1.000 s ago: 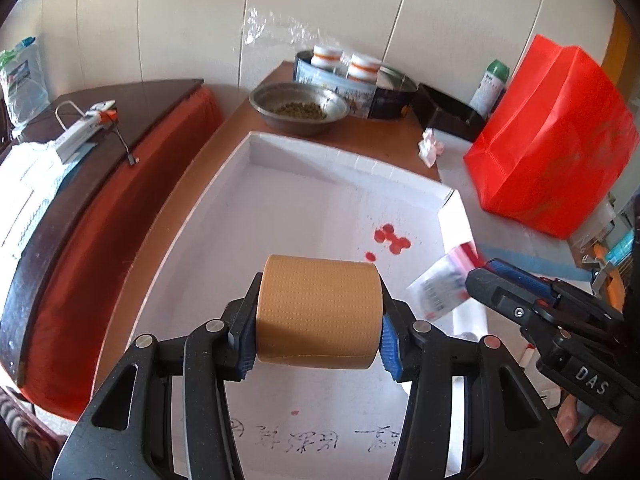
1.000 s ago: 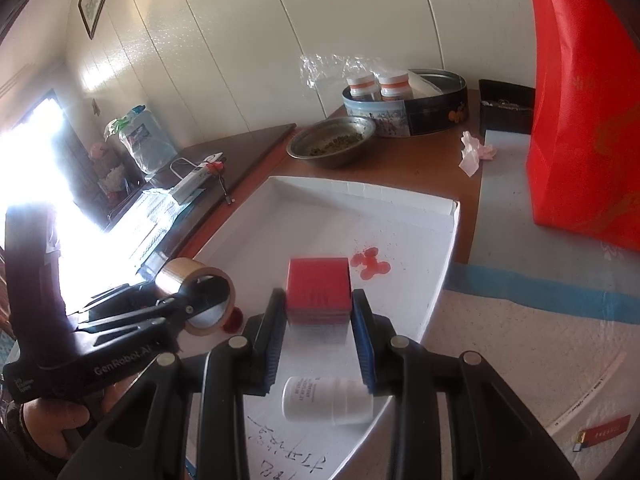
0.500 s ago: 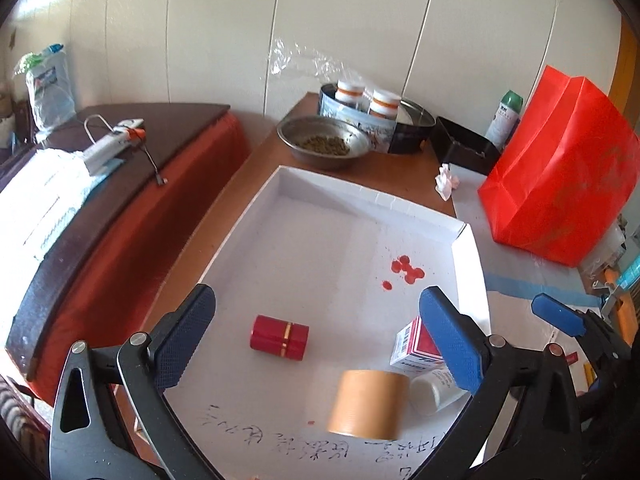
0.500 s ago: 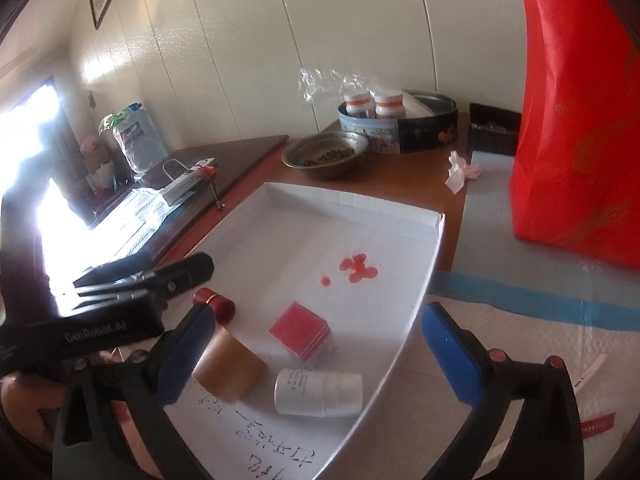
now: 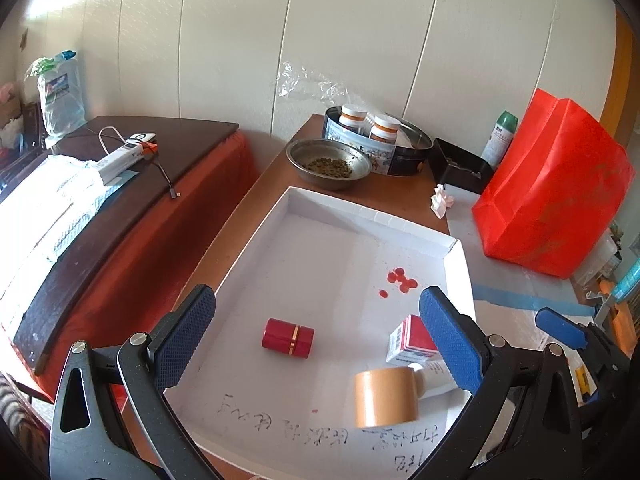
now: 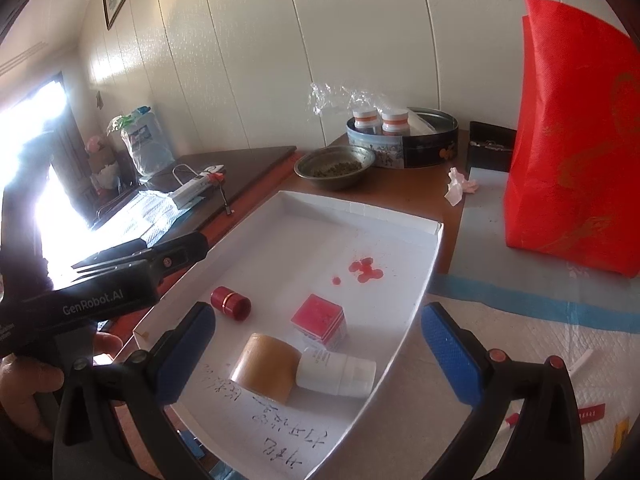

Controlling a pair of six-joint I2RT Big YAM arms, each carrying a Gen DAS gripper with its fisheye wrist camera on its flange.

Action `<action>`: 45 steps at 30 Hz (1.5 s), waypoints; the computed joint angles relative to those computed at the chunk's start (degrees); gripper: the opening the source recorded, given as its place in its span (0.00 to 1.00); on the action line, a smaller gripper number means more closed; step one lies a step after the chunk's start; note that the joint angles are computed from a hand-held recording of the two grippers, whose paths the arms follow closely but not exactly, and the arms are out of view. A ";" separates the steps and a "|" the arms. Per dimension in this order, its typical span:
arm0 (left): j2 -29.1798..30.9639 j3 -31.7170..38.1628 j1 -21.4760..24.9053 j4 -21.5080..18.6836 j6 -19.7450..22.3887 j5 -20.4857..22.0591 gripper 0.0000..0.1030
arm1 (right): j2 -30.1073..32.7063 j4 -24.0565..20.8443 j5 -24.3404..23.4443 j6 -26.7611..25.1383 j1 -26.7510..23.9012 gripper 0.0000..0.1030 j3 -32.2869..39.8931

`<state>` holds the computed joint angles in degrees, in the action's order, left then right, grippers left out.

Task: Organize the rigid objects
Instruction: 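Carry tape roll and box to the tray and release both inside, then grasp the blue binder clip with left tool while right tool approaches yellow marker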

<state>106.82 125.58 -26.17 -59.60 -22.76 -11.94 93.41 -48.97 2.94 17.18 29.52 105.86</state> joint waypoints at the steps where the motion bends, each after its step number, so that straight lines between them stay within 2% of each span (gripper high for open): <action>1: -0.46 -0.58 -0.15 0.23 0.10 -0.16 1.00 | -0.36 0.22 0.07 0.18 0.01 1.00 -0.34; 9: -3.92 -4.86 -1.24 1.99 0.44 -0.67 1.00 | -2.72 1.24 0.61 0.83 0.76 1.00 -2.46; 14: -8.15 -10.16 -1.84 4.74 2.41 -1.02 1.00 | -5.35 2.44 0.74 0.92 1.08 1.00 -4.80; 22: -15.45 -20.00 -2.34 7.85 2.30 -1.65 1.00 | -10.56 5.06 1.42 2.86 0.44 1.00 -9.58; 27: -18.44 -25.56 -2.95 8.18 2.32 -1.46 1.00 | -13.84 5.99 2.47 3.46 0.00 1.00 -13.15; 33: -20.71 -31.75 -3.41 7.69 0.87 0.32 1.00 | -17.45 6.12 3.05 6.48 -2.47 1.00 -17.83; 38: -21.19 -35.74 -4.26 8.35 2.80 0.35 1.00 | -20.05 5.13 2.85 10.29 -5.02 1.00 -21.61; 41: -20.77 -37.02 -4.56 8.86 3.45 2.22 1.00 | -22.22 4.50 3.56 11.57 -6.93 1.00 -24.33; 45: -19.42 -36.84 -5.96 7.47 6.21 -0.18 1.00 | -25.27 3.33 4.24 13.16 -9.87 1.00 -27.30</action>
<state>87.40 88.75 -32.13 -52.13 -16.54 -12.12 68.14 -45.63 7.18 30.35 19.65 78.56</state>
